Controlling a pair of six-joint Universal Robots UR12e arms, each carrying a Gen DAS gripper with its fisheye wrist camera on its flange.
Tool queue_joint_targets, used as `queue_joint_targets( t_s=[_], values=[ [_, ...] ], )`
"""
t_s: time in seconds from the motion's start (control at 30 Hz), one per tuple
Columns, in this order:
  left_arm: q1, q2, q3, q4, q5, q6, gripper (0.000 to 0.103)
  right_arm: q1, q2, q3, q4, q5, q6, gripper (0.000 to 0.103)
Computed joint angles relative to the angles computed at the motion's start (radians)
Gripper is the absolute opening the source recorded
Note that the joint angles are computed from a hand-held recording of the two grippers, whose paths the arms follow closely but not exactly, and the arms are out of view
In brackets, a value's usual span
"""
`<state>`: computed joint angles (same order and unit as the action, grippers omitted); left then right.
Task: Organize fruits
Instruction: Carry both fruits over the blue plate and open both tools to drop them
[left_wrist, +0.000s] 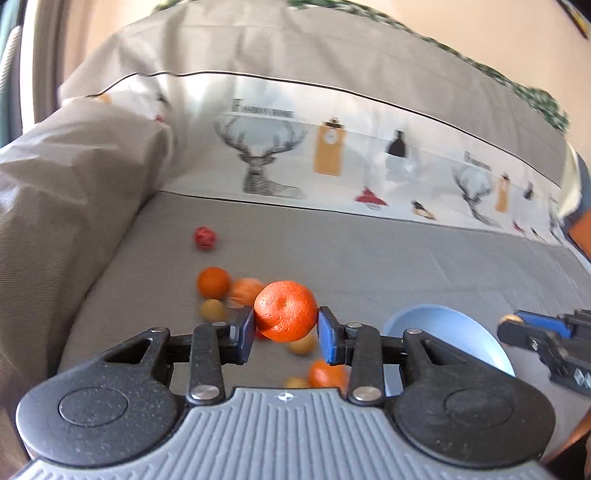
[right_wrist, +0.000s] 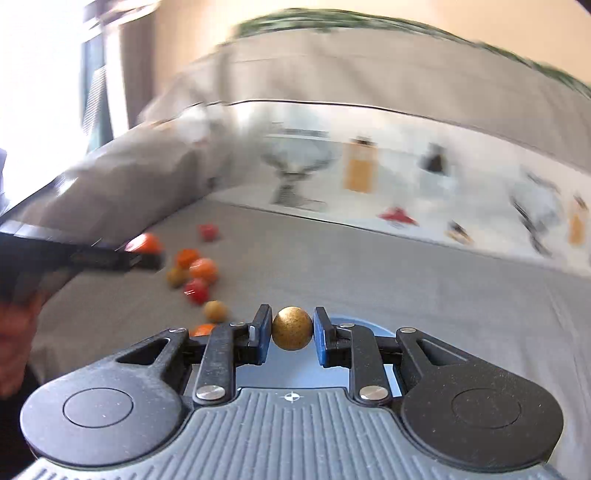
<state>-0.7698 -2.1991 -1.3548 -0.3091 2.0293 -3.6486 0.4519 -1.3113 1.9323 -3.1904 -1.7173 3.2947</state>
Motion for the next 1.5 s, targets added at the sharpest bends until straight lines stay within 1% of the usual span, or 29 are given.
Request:
queue_joint_targets(
  t_s=[0.07, 0.13, 0.17, 0.27, 0.33, 0.4, 0.5, 0.67, 1.0, 1.5],
  values=[
    [-0.012, -0.008, 0.009, 0.007, -0.013, 0.041, 0.040, 0.000, -0.013, 0.013, 0.035, -0.048, 0.081, 0.025],
    [-0.022, -0.016, 0.016, 0.010, -0.033, 0.081, 0.040, -0.005, -0.023, 0.030, 0.030, -0.057, 0.134, 0.025],
    [-0.027, -0.020, 0.019, 0.010, -0.045, 0.102, 0.040, -0.006, -0.025, 0.036, 0.031, -0.062, 0.142, 0.025],
    [-0.039, -0.036, 0.031, 0.015, -0.091, 0.177, 0.040, -0.008, -0.027, 0.048, 0.040, -0.090, 0.124, 0.025],
    [-0.038, -0.043, 0.031, 0.036, -0.144, 0.217, 0.040, -0.012, -0.024, 0.061, 0.035, -0.098, 0.136, 0.025],
    [-0.040, -0.049, 0.029, 0.065, -0.179, 0.243, 0.040, -0.012, -0.021, 0.055, 0.075, -0.112, 0.142, 0.025],
    [-0.037, -0.059, 0.032, 0.082, -0.210, 0.247, 0.040, -0.011, -0.014, 0.050, 0.080, -0.110, 0.117, 0.025],
    [-0.034, -0.069, 0.045, 0.067, -0.221, 0.246, 0.040, -0.007, -0.002, 0.037, 0.092, -0.100, 0.092, 0.025],
    [-0.031, -0.075, 0.051, 0.069, -0.243, 0.266, 0.040, -0.010, 0.007, 0.027, 0.111, -0.097, 0.093, 0.025],
    [-0.032, -0.076, 0.052, 0.070, -0.249, 0.275, 0.040, -0.009, 0.010, 0.024, 0.120, -0.100, 0.096, 0.025]
  ],
)
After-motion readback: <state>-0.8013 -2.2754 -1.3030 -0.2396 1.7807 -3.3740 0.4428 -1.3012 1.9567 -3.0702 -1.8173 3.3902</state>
